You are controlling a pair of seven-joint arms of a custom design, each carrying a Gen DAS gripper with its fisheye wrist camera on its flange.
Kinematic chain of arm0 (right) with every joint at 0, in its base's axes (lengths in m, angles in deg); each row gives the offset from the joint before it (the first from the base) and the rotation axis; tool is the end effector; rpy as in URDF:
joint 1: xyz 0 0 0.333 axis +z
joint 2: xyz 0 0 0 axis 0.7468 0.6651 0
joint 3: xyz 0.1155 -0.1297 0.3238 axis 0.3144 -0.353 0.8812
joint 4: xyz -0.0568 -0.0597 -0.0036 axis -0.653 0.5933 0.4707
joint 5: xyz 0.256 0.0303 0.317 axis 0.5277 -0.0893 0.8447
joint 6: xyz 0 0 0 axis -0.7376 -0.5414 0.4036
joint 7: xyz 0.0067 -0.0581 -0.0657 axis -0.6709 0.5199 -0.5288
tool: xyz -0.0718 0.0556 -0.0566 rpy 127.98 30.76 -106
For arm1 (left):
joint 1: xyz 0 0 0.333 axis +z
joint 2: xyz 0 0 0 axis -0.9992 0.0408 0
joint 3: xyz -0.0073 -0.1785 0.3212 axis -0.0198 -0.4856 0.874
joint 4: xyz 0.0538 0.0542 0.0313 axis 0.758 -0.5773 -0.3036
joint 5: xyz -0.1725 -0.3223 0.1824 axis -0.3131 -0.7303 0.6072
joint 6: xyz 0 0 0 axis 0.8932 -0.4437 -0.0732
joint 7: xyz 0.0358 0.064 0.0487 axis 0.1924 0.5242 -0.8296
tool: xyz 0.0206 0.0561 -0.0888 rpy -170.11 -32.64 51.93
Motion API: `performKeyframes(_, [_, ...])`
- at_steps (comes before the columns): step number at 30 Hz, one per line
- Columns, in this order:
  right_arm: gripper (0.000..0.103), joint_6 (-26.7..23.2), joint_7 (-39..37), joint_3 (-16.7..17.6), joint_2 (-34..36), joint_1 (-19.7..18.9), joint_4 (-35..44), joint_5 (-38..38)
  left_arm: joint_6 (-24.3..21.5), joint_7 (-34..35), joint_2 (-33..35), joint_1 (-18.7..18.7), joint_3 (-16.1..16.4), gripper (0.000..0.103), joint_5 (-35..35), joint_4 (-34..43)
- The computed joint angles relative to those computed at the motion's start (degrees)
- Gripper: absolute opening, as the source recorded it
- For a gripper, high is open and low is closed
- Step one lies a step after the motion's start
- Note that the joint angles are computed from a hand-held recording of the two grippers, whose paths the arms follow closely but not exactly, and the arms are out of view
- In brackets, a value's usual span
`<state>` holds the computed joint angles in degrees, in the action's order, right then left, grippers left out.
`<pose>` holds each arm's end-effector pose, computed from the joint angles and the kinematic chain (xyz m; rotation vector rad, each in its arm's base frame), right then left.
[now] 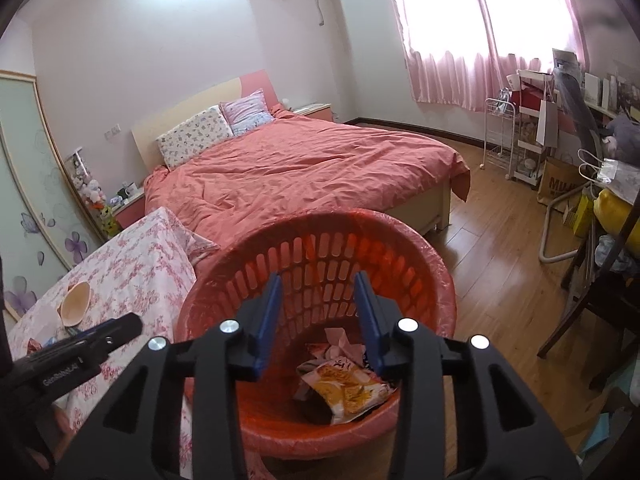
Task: Collect trash
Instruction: 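Move both open tools back over the items on the bed, then grasp the light green cloth with the right tool while the left tool grasps the brown checkered cloth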
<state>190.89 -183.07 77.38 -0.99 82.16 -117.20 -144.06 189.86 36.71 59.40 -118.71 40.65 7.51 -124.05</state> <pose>0.6289 0.3766 0.3958 -1.3370 1.8611 -0.6968 0.6461 -0.3981 0.4087 -1.7509 1.9732 -0.9795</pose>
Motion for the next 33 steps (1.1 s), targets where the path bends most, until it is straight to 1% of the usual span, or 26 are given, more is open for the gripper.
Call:
performKeyframes(2, [0.038,-0.05,-1.21,0.44,0.17,0.08,0.34,0.63,-0.05,-2.67,-1.45,-2.67,3.86,0.052,2.74,-1.96])
performKeyframes(5, [0.038,0.21,-3.73,0.96,0.67,0.52,1.21,1.86,0.7,-6.8,-3.84,-4.57,7.49,0.053,7.26,-5.41])
performKeyframes(9, [0.038,1.26,-8.01,1.31,1.82,1.72,3.25,4.31,1.27,-15.68,-7.32,-7.84,13.63,0.055,16.18,-10.1])
performKeyframes(12, [0.038,2.78,-13.89,2.08,3.82,2.62,6.34,8.03,1.42,-21.62,-9.66,-8.23,15.93,0.056,21.54,-13.03])
performKeyframes(15, [0.038,4.03,-22.53,4.16,6.77,2.86,10.59,13.33,0.77,-30.17,-12.77,-9.46,19.61,0.057,28.9,-16.81])
performKeyframes(16, [0.038,4.12,-24.92,4.64,7.61,3.06,11.86,14.83,0.51,-32.26,-13.45,-9.44,20.17,0.057,30.86,-17.54])
performKeyframes(19, [0.038,4.45,-33.66,7.28,10.8,3.26,16.45,19.99,-2.21,-40.49,-16.74,-9.93,22.57,0.06,38.6,-20.9])
performKeyframes(21, [0.038,4.3,-40.05,9.8,13.39,3.11,20.18,23.94,-3.34,-44.36,-18.44,-9.21,22.79,0.063,42.11,-22.62])
performKeyframes(22, [0.038,4.25,-42.18,10.46,14.28,3.23,21.44,25.46,-4.34,-46.59,-19.69,-8.72,23.04,0.064,44.01,-23.97])
performKeyframes(24, [0.038,3.48,-48.34,13.32,17.02,3.01,25.54,29.35,-6.05,-48.86,-21.34,-7.35,22.69,0.067,45.96,-25.78])
performKeyframes(25, [0.038,3.25,-50.18,13.85,17.91,3.25,26.82,30.65,-6.71,-49.87,-21.94,-6.66,22.38,0.068,46.79,-26.5])
performKeyframes(27, [0.038,1.69,-55.62,16.09,20.62,3.51,31.09,33.86,-7.66,-51.56,-23.21,-5.04,21.69,0.068,47.74,-28.0])
performKeyframes(30, [0.038,-1.21,-62.35,18.34,24.57,4.45,37.54,38.15,-8.25,-54.52,-25.09,-2.47,20.66,0.068,49.68,-30.24])
performKeyframes(33, [0.038,-3.96,-66.89,18.82,27.73,5.96,42.95,41.5,-8.8,-57.54,-26.52,-0.03,19.38,0.068,52.01,-31.84])
